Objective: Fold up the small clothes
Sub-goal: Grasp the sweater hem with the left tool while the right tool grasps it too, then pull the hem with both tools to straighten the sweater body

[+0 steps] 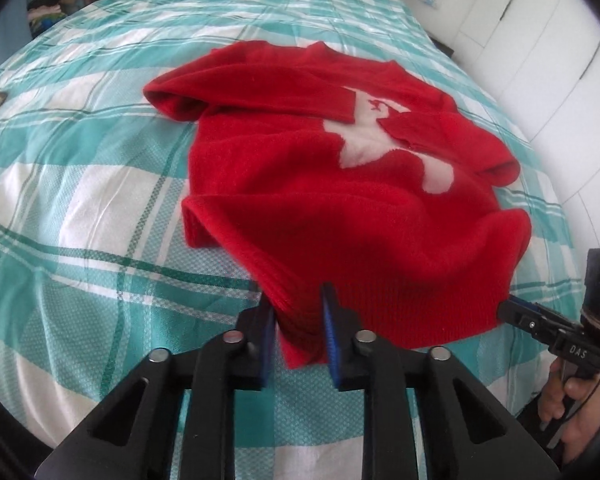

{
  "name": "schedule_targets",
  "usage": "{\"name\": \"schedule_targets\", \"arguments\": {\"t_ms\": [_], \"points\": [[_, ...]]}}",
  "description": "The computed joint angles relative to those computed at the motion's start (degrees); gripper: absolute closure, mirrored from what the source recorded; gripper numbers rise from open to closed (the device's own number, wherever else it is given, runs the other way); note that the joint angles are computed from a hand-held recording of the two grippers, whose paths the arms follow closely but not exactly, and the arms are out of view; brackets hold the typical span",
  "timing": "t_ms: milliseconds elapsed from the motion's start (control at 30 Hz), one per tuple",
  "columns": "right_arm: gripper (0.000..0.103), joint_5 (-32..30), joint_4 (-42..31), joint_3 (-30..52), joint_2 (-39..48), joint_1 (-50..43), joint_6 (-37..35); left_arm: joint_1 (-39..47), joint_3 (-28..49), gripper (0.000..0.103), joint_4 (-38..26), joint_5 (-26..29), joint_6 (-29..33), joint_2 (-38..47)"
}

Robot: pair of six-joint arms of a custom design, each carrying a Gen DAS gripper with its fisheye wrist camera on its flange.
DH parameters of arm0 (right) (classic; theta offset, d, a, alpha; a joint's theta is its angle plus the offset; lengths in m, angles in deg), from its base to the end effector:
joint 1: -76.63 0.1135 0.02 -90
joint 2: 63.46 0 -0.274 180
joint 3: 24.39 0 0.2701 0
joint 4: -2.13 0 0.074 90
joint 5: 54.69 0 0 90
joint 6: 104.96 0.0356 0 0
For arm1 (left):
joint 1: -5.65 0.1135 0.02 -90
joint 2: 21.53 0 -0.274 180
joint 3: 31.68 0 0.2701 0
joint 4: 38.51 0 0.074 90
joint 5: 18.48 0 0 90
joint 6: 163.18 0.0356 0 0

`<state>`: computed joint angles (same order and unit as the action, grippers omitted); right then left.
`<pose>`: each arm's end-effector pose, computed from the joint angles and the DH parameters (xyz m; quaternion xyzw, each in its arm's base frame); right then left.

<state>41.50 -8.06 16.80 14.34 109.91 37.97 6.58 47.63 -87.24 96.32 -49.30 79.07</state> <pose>0.2143 0.1361 0.1405 0.1780 0.9114 0.2145 0.3027 0.3586 -0.0091 0.1848 0.2279 0.9352 -0.1701 0.2109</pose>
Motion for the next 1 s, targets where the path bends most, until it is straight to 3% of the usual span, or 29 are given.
{"name": "schedule_targets", "arguments": {"t_ms": [67, 133, 267, 367, 433, 567, 700, 833, 900, 933, 967, 1000], "points": [[0.090, -2.50, 2.78, -1.50, -0.46, -0.82, 0.45, 2.16, 0.80, 0.089, -1.86, 2.03, 1.82, 0.00], [0.097, -1.86, 0.41, -1.84, -3.21, 0.19, 0.89, 5.19, 2.16, 0.089, -5.19, 4.46, 4.53, 0.04], [0.097, 1.52, -8.51, -3.00, -13.79, 4.73, 2.81, 9.98, 4.82, 0.089, -12.02, 8.09, 10.25, 1.11], [0.097, 1.84, -11.05, -3.99, -16.63, 5.94, 3.82, 9.54, 3.74, 0.086, -11.62, 7.81, 12.04, 1.49], [0.097, 1.22, -9.78, -3.95, -14.08, 5.80, 3.44, 8.38, 1.79, 0.082, -9.84, 6.98, 12.41, 0.92], [0.094, 1.40, -6.60, -5.24, -11.61, 5.45, 4.38, 9.24, 0.76, 0.065, -10.32, 8.66, 13.45, 0.43], [0.082, 0.76, -2.61, -8.29, -12.53, 4.44, 6.00, 10.20, 1.10, 0.064, -9.95, 9.77, 13.37, 0.62], [0.081, -2.81, 4.50, -9.89, -9.59, 2.35, 6.53, 9.90, 1.72, 0.064, -9.40, 11.05, 12.80, 1.19], [0.081, -4.75, 8.38, -10.10, -7.13, 1.65, 6.46, 9.60, 1.22, 0.067, -8.09, 11.09, 12.60, 1.06], [0.081, -5.02, 9.16, -10.05, -6.39, 1.46, 6.82, 9.41, 1.34, 0.089, -7.83, 10.74, 12.31, 1.38], [0.085, -5.20, 8.99, -10.05, -6.43, 1.21, 7.14, 9.32, 2.00, 0.099, -8.54, 10.29, 12.12, 2.07], [0.092, -4.30, 7.14, -9.82, -7.41, 1.41, 7.46, 9.67, 2.61, 0.099, -9.26, 10.31, 11.89, 2.62]]}}
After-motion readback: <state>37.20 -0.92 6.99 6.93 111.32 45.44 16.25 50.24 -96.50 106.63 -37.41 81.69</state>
